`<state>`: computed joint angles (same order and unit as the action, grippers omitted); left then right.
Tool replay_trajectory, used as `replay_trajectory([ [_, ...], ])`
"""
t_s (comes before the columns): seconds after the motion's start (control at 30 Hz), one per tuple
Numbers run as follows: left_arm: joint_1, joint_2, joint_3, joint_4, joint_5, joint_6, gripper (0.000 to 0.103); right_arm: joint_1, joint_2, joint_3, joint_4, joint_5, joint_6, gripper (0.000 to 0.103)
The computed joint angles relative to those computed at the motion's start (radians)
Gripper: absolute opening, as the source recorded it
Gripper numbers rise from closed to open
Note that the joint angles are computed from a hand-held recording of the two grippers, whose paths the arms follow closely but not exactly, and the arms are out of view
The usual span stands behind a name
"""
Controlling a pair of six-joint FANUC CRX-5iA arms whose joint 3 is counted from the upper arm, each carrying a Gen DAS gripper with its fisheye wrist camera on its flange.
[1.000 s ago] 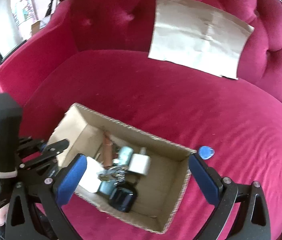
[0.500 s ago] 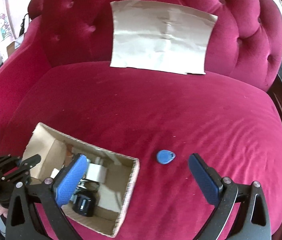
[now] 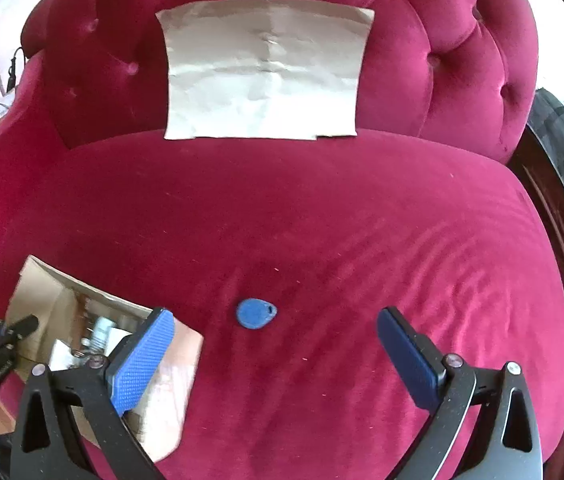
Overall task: Organize rigid objects
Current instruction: 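Move the right gripper out of the box to the blue key fob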
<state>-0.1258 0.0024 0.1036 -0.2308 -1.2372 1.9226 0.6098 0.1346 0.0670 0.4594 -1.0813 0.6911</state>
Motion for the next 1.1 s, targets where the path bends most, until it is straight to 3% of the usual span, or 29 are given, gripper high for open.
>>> replay_trajectory([
  [0.33,0.002,0.001,0.001,0.002,0.0,-0.002,0.005,-0.028,-0.01,-0.06,-0.044,0.048,0.078,0.103],
  [0.67,0.003,0.004,0.004,0.003,0.0,-0.007,0.005,-0.058,0.035,-0.035,-0.125,0.066,0.194,0.103],
  [0.9,0.007,-0.006,-0.007,0.008,0.003,-0.012,0.005,-0.077,0.066,-0.013,-0.153,0.08,0.241,0.095],
  [1.1,0.007,-0.003,-0.003,0.009,0.0,-0.015,0.005,-0.094,0.096,0.027,-0.219,0.083,0.314,0.082],
])
